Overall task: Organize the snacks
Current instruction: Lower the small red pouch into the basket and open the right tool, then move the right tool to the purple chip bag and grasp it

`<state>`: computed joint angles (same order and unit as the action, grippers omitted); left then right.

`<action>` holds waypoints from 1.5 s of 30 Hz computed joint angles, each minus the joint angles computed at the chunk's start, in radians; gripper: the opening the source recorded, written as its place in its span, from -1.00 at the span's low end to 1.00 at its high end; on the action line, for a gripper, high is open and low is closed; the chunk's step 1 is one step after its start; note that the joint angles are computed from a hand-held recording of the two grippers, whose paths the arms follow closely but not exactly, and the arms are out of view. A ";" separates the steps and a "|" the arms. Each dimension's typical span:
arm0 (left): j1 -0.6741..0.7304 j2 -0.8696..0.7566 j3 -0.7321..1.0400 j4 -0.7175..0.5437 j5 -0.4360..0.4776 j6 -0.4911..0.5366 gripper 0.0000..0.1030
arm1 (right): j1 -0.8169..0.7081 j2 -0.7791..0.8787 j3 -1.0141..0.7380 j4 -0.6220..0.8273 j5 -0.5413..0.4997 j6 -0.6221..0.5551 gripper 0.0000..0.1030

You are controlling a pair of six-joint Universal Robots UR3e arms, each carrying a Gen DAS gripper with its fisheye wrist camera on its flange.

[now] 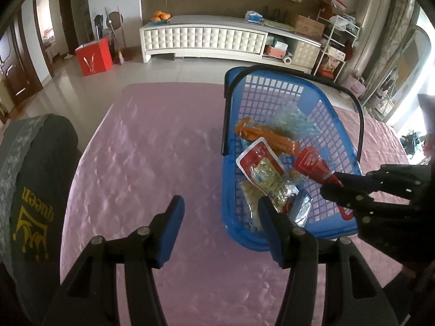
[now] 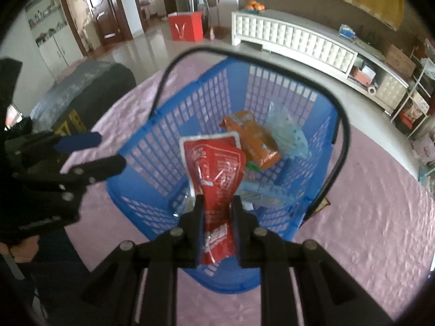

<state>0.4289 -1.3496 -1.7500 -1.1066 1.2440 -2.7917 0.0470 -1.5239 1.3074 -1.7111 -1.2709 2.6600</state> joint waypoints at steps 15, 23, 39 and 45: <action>0.014 0.018 -0.023 -0.008 -0.019 0.017 0.05 | 0.005 -0.039 0.075 -0.095 -0.013 -0.014 0.01; -0.029 0.006 0.018 -0.011 0.000 -0.007 0.05 | -0.091 -0.078 0.045 -0.024 0.094 -0.048 0.41; -0.245 -0.188 0.179 0.027 0.104 -0.126 0.44 | -0.339 -0.117 0.023 0.065 0.094 -0.092 0.51; -0.293 -0.284 0.261 0.003 0.132 -0.181 0.46 | -0.357 -0.091 0.037 0.039 0.028 -0.058 0.52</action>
